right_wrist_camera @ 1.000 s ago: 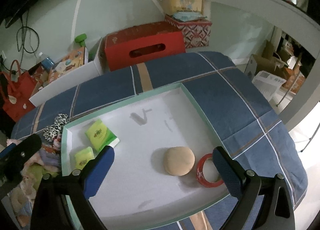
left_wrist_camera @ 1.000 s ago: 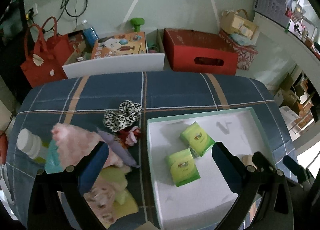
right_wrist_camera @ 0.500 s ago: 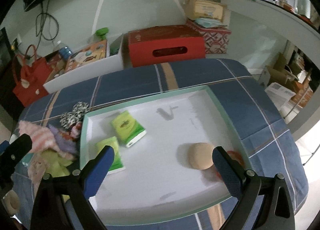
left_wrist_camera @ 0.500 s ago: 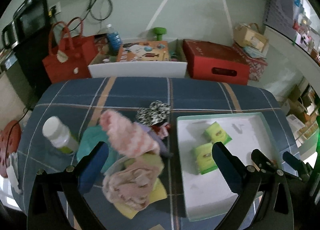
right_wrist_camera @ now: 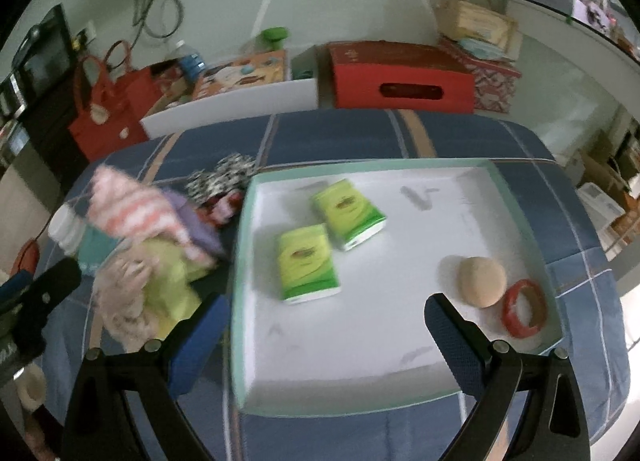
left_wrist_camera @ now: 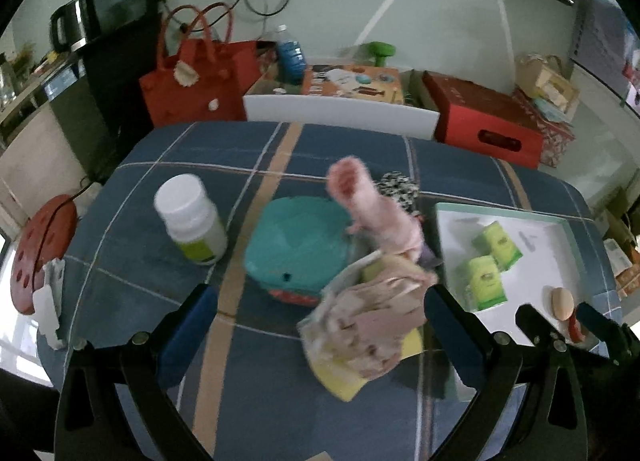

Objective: Organize soft objects
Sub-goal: 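Withdraw both tools from the tray toward the pile of fabric items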

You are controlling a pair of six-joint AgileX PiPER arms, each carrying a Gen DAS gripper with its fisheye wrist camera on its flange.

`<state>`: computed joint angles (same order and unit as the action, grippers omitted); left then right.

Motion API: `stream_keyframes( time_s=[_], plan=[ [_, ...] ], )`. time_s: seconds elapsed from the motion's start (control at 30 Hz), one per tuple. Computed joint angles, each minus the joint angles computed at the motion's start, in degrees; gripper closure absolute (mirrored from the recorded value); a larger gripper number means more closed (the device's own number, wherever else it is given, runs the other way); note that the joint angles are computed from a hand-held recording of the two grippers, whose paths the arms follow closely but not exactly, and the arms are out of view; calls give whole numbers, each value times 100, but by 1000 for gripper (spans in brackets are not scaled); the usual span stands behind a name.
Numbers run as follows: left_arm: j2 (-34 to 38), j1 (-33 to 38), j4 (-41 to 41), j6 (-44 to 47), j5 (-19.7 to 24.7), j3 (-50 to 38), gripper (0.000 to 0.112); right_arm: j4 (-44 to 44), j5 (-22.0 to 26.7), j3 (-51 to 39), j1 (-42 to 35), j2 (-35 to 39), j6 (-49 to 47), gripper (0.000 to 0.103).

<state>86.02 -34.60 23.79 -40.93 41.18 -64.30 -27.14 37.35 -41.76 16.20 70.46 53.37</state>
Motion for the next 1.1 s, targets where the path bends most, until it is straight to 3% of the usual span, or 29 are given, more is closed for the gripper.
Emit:
stream_keyframes(
  time_s=[0.6,1.1],
  plan=[
    [-595,1537,-1375,1224,-510,937,9,-452,261,-452,1571,656,845,3],
    [-269,1988,-1887,1679,-855,1038,9,-654,-309,-734,1807,1229,971,3]
  ],
)
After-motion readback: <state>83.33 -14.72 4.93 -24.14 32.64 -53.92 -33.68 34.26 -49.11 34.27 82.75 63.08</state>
